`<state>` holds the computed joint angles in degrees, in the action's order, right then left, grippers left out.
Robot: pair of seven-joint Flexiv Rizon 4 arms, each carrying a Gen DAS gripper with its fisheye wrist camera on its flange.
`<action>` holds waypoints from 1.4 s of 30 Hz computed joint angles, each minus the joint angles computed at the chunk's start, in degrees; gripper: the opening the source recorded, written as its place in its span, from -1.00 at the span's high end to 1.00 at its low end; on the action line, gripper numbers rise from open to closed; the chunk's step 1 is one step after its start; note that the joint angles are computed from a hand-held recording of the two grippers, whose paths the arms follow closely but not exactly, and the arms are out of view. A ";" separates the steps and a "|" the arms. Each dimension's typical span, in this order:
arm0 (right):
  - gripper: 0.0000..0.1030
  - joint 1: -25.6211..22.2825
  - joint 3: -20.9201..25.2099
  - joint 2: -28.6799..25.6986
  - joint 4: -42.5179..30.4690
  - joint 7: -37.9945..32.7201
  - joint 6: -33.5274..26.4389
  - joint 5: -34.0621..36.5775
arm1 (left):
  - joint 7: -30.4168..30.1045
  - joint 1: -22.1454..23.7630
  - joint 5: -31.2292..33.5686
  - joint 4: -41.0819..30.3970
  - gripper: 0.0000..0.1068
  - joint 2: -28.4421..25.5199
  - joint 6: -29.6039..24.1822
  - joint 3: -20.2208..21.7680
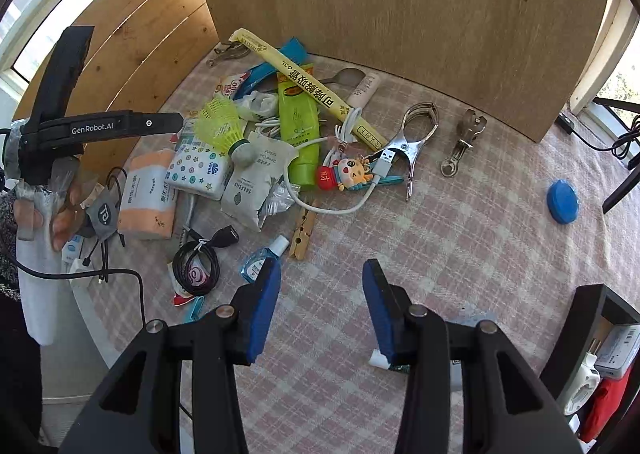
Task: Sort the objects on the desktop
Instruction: 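Move both open tools back over the clutter, then grasp the steel clip with the right tool while the left tool grasps the yellow shuttlecock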
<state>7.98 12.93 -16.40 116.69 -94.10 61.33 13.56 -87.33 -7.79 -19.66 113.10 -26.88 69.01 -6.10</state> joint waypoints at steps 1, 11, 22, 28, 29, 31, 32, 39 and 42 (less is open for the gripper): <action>0.18 0.02 -0.46 -0.82 -0.69 0.62 -0.03 -0.13 | -0.11 -0.19 0.47 -0.51 -0.26 -0.41 -0.28 0.30; 0.18 -3.32 -2.47 -8.23 -8.97 9.53 -2.37 0.45 | -0.78 -0.64 2.44 -4.47 -0.26 -2.70 -2.32 1.14; 0.34 -5.62 -2.34 -18.43 -21.58 17.76 -7.13 0.99 | -0.49 -0.88 4.08 -8.43 -0.26 -5.73 -5.26 1.35; 0.44 -5.87 -1.93 -22.54 -25.80 20.26 -8.69 0.11 | 0.87 0.41 2.46 -8.84 -0.27 -6.58 -6.04 0.24; 0.45 -6.10 -1.67 -23.05 -26.38 20.56 -8.86 0.32 | 1.16 0.57 2.10 -8.89 -0.27 -6.74 -6.21 0.01; 0.48 -6.58 -1.08 -24.04 -27.57 20.77 -9.32 0.78 | 2.25 1.04 1.08 -8.75 -0.26 -7.01 -6.36 -0.90; 0.51 -6.63 -0.96 -24.41 -28.00 20.81 -9.45 0.77 | 2.83 1.18 0.59 -8.67 -0.26 -7.12 -6.40 -1.32; 0.66 -5.26 -1.40 -25.93 -29.74 21.96 -9.03 -1.18 | 4.14 0.54 -1.42 -8.84 0.19 -8.15 -6.41 -2.33; 0.81 -5.35 -0.93 -26.05 -29.68 21.30 -8.79 -1.57 | 4.06 -0.02 -1.64 -8.18 0.42 -7.72 -4.60 -2.39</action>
